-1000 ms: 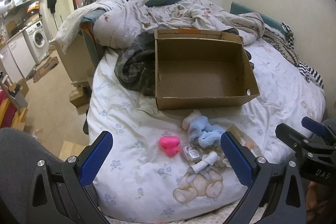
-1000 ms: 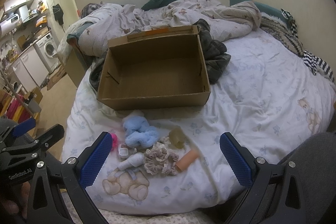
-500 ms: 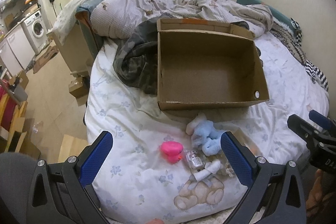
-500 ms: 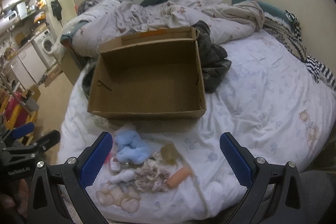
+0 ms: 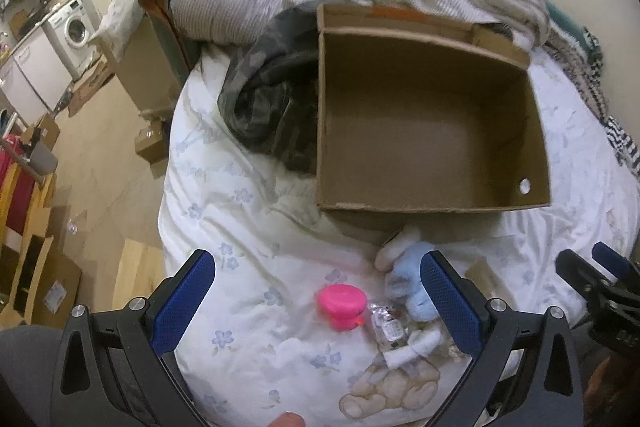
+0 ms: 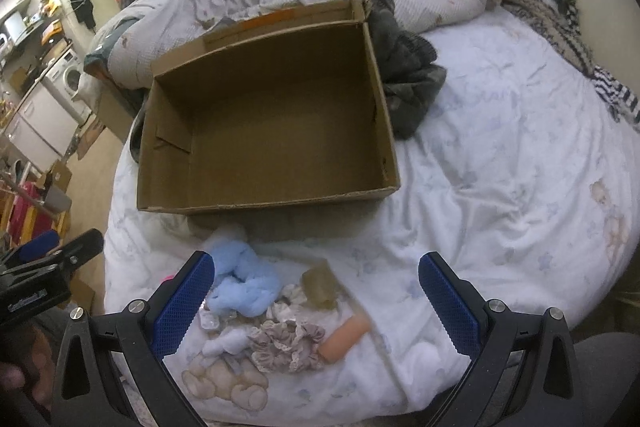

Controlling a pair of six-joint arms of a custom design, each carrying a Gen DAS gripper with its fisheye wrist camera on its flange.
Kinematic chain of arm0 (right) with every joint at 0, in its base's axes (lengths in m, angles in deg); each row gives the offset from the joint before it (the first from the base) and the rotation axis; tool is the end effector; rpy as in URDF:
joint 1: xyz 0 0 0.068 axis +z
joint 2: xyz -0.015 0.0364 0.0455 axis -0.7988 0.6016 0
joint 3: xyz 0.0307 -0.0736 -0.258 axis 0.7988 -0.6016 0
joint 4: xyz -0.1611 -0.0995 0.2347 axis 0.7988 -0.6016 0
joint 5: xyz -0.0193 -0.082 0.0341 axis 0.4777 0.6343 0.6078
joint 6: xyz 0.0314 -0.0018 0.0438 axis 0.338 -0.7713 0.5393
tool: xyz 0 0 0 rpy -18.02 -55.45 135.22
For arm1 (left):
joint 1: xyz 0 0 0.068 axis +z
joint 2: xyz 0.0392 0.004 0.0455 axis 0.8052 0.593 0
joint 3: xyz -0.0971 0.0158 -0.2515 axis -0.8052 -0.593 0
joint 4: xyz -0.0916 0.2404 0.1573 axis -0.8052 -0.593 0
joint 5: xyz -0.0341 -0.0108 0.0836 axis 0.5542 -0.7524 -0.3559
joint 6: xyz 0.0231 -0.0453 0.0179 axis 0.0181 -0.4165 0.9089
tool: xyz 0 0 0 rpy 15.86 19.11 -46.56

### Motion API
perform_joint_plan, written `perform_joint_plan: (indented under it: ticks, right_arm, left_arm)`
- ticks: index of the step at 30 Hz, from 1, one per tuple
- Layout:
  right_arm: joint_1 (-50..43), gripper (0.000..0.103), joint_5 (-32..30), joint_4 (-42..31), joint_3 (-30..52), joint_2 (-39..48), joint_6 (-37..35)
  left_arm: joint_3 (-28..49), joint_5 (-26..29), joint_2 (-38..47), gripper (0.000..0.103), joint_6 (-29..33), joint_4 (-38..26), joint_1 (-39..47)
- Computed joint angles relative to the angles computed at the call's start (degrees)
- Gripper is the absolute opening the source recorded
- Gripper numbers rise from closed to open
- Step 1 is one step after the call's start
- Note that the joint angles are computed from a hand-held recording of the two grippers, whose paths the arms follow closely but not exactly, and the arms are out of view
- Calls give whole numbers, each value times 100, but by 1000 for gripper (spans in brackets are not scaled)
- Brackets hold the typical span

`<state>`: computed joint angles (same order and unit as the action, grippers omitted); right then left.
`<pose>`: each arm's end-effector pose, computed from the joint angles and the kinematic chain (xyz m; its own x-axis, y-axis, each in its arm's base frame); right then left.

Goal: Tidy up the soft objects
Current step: 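Grasp the pink rubber duck with the left gripper while the right grasps the peach cylinder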

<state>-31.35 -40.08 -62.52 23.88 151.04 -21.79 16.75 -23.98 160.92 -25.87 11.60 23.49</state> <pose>0.2571 0.0973 0.2609 -0.8565 0.2574 -0.4475 0.2014 0.9648 0.1694 0.3026 -0.1681 0.2943 -0.8689 0.1343 -0.4764 0.1480 0.9889 0.0089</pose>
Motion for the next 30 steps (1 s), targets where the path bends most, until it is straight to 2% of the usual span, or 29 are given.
perform_joint_plan:
  ticks: [9,11,14,16,20,21,22,23,24,26,29,30]
  right_arm:
    - [-803,103,-1410,353,-245,401,-474]
    - [-979,103,-1671,424,-313,508,-468]
    - [-1175,103,-2040,405,-461,690,-400]
    - [-1207,85,-2241,368,-561,860,-326]
    - [-1278,76,-2512,240,-778,1180,-72]
    - [-1308,71,-2637,219,-817,1267,-22]
    - [-1326,59,-2740,224,-838,1329,-11]
    - [-1321,54,-2804,240,-838,1400,-4]
    - [-1289,51,-2819,248,-820,1489,-10]
    - [-1185,50,-2726,259,-786,1627,-2]
    - [-1018,48,-2638,310,-762,1854,40]
    - [-941,42,-2584,329,-795,1858,90]
  left_arm:
    - [57,658,910,102,-116,-211,335]
    - [9,847,1101,99,-154,-175,359]
    - [-100,999,1311,88,-193,-85,363]
    - [-165,1126,1444,80,-177,-19,365]
    - [-197,1308,1638,77,-167,96,312]
    - [-218,1314,1682,77,-155,138,289]
    - [-215,1327,1736,77,-149,161,276]
    - [-230,1340,1790,77,-156,205,267]
    - [-239,1365,1839,77,-172,243,276]
    - [-208,1404,1953,75,-196,298,307]
    - [-192,1450,2100,62,-183,373,346]
    - [-203,1507,2159,56,-167,409,361]
